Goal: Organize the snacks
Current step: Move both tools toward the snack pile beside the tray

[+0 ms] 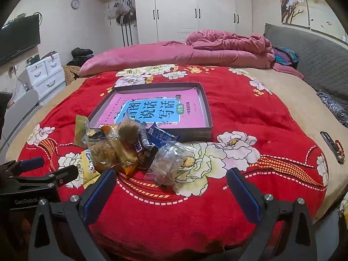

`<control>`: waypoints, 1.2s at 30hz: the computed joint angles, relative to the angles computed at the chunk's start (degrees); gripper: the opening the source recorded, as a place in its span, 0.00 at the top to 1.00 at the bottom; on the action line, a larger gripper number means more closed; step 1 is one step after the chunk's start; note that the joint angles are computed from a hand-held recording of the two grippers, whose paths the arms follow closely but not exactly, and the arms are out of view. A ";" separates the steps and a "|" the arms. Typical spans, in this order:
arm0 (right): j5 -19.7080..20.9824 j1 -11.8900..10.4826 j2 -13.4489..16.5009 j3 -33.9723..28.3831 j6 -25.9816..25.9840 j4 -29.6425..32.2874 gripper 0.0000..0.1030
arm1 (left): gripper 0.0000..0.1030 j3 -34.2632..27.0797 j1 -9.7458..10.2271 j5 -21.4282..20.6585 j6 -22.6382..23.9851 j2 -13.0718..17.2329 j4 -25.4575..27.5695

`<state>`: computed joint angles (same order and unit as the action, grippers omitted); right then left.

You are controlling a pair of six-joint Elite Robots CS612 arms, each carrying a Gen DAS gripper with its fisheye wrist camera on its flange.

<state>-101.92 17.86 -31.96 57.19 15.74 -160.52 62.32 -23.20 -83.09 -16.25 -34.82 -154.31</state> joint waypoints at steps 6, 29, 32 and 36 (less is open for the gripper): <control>-0.01 -0.01 -0.11 0.20 -0.12 -0.28 0.00 | 0.01 0.30 -0.12 0.13 0.31 -0.17 -0.45; 0.29 0.08 0.06 -0.19 -0.43 0.36 0.00 | 0.01 0.31 -0.08 -0.59 0.35 -0.21 -0.26; 0.29 0.13 0.11 -0.23 -0.41 0.33 0.00 | 0.01 0.09 0.06 -1.06 -0.29 -0.06 0.04; 0.37 0.11 0.19 -0.36 -0.35 0.58 0.00 | 0.01 -0.30 0.25 -1.78 -1.08 0.17 0.67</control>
